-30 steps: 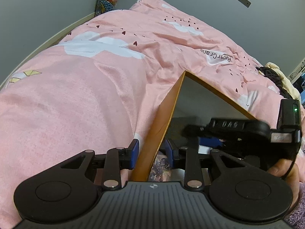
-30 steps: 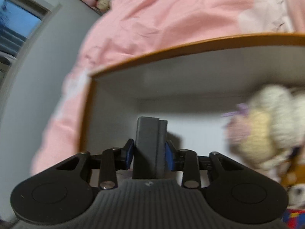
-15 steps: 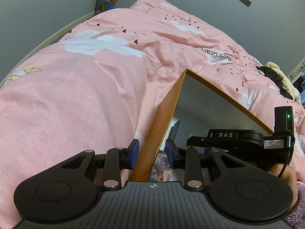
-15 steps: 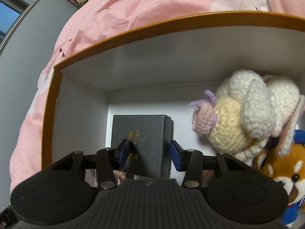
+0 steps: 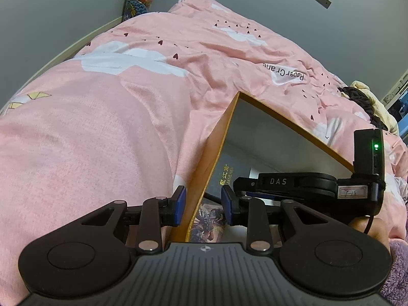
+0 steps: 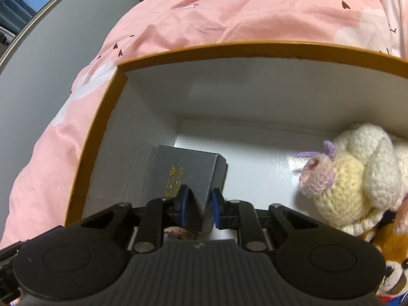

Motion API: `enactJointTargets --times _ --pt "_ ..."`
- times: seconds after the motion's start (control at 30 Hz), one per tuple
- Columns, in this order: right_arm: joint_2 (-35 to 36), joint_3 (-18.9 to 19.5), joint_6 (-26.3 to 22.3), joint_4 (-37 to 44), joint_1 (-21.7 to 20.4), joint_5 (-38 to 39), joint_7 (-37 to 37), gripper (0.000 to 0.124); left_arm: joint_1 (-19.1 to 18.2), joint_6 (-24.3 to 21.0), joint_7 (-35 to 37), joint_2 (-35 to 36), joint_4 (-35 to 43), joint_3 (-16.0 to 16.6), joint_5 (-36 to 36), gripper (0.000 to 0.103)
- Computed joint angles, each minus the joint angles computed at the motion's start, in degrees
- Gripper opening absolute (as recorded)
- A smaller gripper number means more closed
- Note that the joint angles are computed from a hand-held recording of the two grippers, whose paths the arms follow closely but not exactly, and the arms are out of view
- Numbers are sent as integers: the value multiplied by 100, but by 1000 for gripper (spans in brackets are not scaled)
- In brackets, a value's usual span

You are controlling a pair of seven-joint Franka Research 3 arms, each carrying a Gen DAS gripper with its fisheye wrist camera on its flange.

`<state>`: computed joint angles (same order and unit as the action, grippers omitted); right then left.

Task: Organize objects
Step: 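Lower the dark grey box into the orange box and open the right gripper, then move both grippers to the white Vaseline bottle and pink wallet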

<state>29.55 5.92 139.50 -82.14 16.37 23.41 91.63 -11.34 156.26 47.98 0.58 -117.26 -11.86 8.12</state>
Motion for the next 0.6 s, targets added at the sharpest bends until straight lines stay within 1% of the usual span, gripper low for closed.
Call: enactJointTargets --times 0.03,0.07,0.1,0.13,0.2,0.33,0.37,0.4,0.5,0.6 --pt "-58 15 -21 -51 -58 50 -69 22 -3 4 -1 -26 -9 -1 25 35" --pt "-31 116 136 -66 -130 8 -101 23 -4 6 -26 -69 -28 -1 75 35" --pt "-202 17 267 -282 -56 56 -230 24 -6 16 -63 -119 -56 -2 134 35" --pt "-529 -97 469 -697 32 101 -388 24 -6 32 -99 -186 -99 -2 187 35" --pt "-834 8 834 -1057 -6 -19 -557 24 -8 44 -206 -336 -190 -9 309 35" --pt "-1596 153 1278 -1877 -81 335 -1262 25 -24 55 -286 -697 -428 -27 444 35" --pt "-1787 172 1426 -2093 -68 413 -1456 30 -38 67 -283 -805 -509 -31 437 35" --pt "-2015 199 1588 -2351 -62 538 -1700 33 -58 67 -273 -917 -598 -32 410 35" --pt "-2619 254 1939 -3020 -21 1160 -2594 33 -173 32 -105 -1204 -850 3 179 35" --pt "-3255 156 2094 -3658 143 1826 -3302 33 -312 -152 110 -1426 -1067 39 -98 35"
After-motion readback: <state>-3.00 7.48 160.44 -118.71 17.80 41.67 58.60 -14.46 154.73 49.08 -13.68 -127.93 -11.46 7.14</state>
